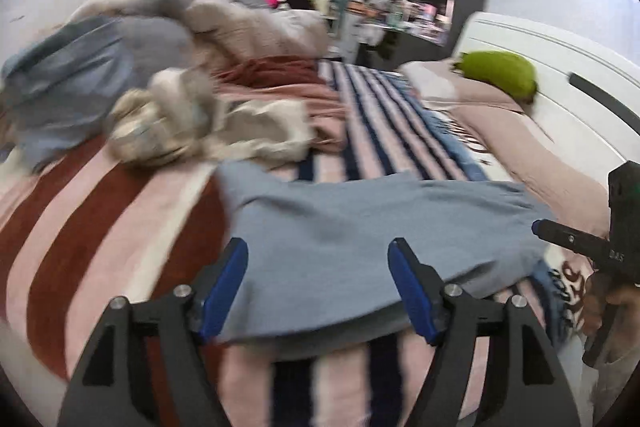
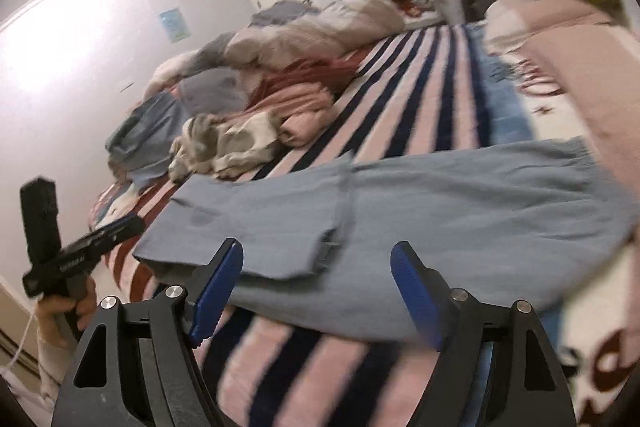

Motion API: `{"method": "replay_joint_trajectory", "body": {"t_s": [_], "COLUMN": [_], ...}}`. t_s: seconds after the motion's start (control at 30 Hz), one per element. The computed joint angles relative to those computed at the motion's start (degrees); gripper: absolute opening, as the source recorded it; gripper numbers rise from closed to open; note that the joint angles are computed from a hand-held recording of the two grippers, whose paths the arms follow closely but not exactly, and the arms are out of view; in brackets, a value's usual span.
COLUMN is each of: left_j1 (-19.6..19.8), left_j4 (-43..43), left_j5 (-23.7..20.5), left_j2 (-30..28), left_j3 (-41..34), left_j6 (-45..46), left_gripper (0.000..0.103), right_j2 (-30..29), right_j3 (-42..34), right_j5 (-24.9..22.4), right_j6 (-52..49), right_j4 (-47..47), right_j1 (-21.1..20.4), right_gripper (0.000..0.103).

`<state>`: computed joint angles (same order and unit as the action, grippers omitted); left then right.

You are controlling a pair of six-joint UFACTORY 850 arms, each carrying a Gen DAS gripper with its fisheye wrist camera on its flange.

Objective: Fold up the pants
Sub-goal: 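Lay the folded waistband down and open the left gripper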

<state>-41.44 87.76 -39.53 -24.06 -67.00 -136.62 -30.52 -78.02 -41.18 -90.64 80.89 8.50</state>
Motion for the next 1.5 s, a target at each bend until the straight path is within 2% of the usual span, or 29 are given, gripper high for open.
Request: {"method": "replay_joint_trajectory", "body": {"t_s": [0.1, 0.2, 0.3, 0.33, 0.37, 0.4, 0.43, 0.47, 0.5, 0.63, 0.77, 0.87, 0.97, 1.0, 1.07, 1.13, 1.3, 1.33, 1.43, 1.5], "left_j1": [0.52, 1.60, 3.35, 3.84, 4.28, 4.60, 4.75, 4.72, 4.62, 4.34, 4.15, 4.16, 3.70, 3.62, 3.65, 3.97, 5.32, 5.50, 5.44, 5.29], "left_j4": [2.96, 9.84, 14.43, 16.15, 16.47, 15.80, 13.46, 12.93, 12.74, 10.60, 7.98, 6.70, 10.35, 12.34, 12.95, 11.54, 13.91, 13.61, 15.38, 15.88], "left_j5": [1.14, 3.18, 6.60, 7.43, 8.31, 9.17, 9.58, 9.68, 9.66, 9.08, 8.96, 9.32, 7.20, 6.34, 5.22, 4.88, 6.76, 7.07, 7.02, 6.92], "left_j2": [1.91, 2.57, 2.61, 2.17, 1.76, 1.33, 0.63, 0.42, 0.41, 1.13, 1.76, 2.61, 5.07, 5.88, 6.77, 6.32, 4.39, 3.82, 2.98, 2.28], "left_j3": [4.88, 7.58, 8.24, 8.17, 7.77, 7.32, 6.54, 6.47, 6.63, 8.49, 10.04, 10.53, 12.12, 12.66, 12.25, 10.52, 7.21, 6.15, 4.80, 3.97], "left_j6": [-8.32, -19.30, -25.59, -27.76, -28.03, -27.31, -24.87, -24.04, -23.81, -25.76, -24.43, -22.81, -25.14, -26.55, -24.53, -19.61, -18.51, -17.40, -18.29, -18.39], "left_gripper": [0.069, 0.066, 0.055, 0.044, 0.035, 0.020, 0.016, 0.015, 0.014, 0.013, 0.013, 0.020, 0.036, 0.045, 0.053, 0.055, 0.057, 0.057, 0.060, 0.063], "right_j2": [-2.06, -3.75, -4.37, -4.49, -4.39, -4.28, -4.08, -4.02, -3.94, -2.78, -1.28, -1.52, -1.85, -1.65, -1.69, -2.34, -2.47, -2.13, -0.60, -0.77], "right_j3": [-1.48, -2.51, -2.27, -2.08, -1.69, -1.40, -1.00, -0.81, -0.68, 1.28, 3.57, 3.22, 2.44, 2.70, 2.54, 1.69, 1.42, 1.76, 3.13, 2.59], "right_j5": [2.85, 5.00, 7.58, 8.02, 8.89, 9.90, 11.05, 10.99, 10.15, 8.44, 8.27, 9.71, 10.15, 10.33, 9.94, 7.34, 3.71, 3.93, 8.65, 8.56], "right_j6": [2.02, 4.62, 5.80, 5.77, 5.21, 4.73, 3.89, 3.55, 3.58, 1.22, -1.02, -0.16, 2.27, 1.54, 1.60, 2.64, 4.61, 4.24, 1.09, 2.83], "right_j4": [-1.22, -2.87, -3.47, -3.27, -2.70, -2.42, -1.97, -1.82, -1.90, -0.41, 1.22, 0.02, -1.70, -0.80, -0.58, -1.45, -1.31, -0.47, 2.36, 1.30], "right_j1": [3.06, 4.97, 6.08, 6.27, 6.48, 6.73, 6.96, 6.96, 6.76, 6.92, 7.36, 7.80, 7.63, 7.46, 6.96, 6.15, 4.11, 3.68, 2.66, 1.35], "right_gripper": [0.073, 0.073, 0.072, 0.070, 0.058, 0.042, 0.033, 0.019, 0.014, 0.011, 0.011, 0.015, 0.025, 0.026, 0.026, 0.015, 0.014, 0.014, 0.014, 0.014]}}
